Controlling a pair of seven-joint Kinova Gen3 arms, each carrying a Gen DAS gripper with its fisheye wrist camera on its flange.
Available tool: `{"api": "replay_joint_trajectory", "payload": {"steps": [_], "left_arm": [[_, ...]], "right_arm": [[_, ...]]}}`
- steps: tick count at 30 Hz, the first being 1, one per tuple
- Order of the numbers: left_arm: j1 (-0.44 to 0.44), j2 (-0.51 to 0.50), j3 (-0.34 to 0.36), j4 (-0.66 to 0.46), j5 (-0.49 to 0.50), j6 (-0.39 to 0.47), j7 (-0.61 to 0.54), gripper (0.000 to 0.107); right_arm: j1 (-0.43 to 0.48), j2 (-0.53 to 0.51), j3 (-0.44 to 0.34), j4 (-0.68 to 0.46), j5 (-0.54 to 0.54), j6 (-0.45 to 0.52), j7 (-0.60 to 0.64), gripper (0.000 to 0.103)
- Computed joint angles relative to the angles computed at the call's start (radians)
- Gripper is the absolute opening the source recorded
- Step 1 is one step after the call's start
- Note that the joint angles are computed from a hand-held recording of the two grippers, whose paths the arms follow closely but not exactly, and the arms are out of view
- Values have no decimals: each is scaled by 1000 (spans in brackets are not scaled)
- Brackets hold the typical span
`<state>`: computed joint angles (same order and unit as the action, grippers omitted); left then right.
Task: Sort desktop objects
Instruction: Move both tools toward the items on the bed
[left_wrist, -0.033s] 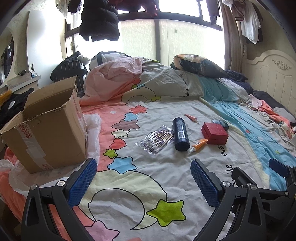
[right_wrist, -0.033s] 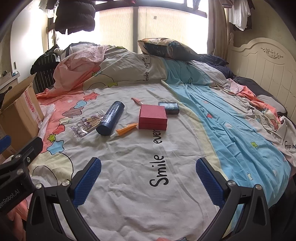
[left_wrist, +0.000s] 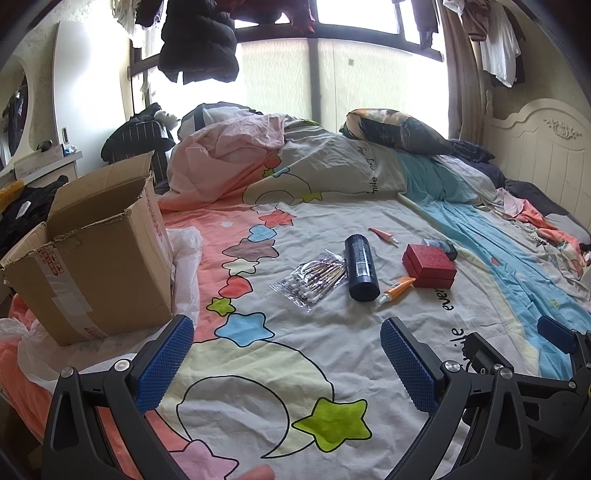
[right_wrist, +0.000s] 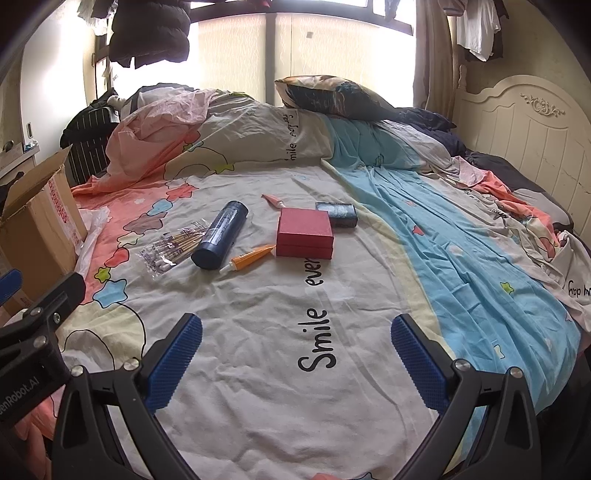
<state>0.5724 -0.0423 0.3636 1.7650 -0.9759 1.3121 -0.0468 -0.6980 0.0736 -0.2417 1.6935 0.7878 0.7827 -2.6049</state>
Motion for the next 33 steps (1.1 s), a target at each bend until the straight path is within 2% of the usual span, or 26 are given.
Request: {"api": "replay_joint_trajectory", "payload": {"steps": [4,9,14,18,20,22,26,33], "left_arm": [[-8,-16,19,30,-29,-14,35,103],[-18,-29,2,36,-14,-66,9,103],[-54,-47,-5,49,31,-136,-16,103],[-72,-58,9,75,19,-184,-25,103],[-76,-47,18,70,15,-177,-28,103],[-80,-54,6,74,32,-206,-37,103],[-125,-84,-30,83,132,-310,-95,103],[-153,-48,-2,59,133,-267,-130,103]], "right_arm": [[31,-15,10,6,-70,-54,32,103],[36,-21,6,27,-43,-69,-27,103],[55,-10,9,14,-107,-67,31,103],[69,-9,18,20,-157,-92,83,103],[81,-11,22,26,-187,-113,114,103],[94,-14,26,30,-227,-132,152,103],[118,-16,33,29,-296,-146,208,103],[135,-16,37,23,-338,-152,258,103]]}}
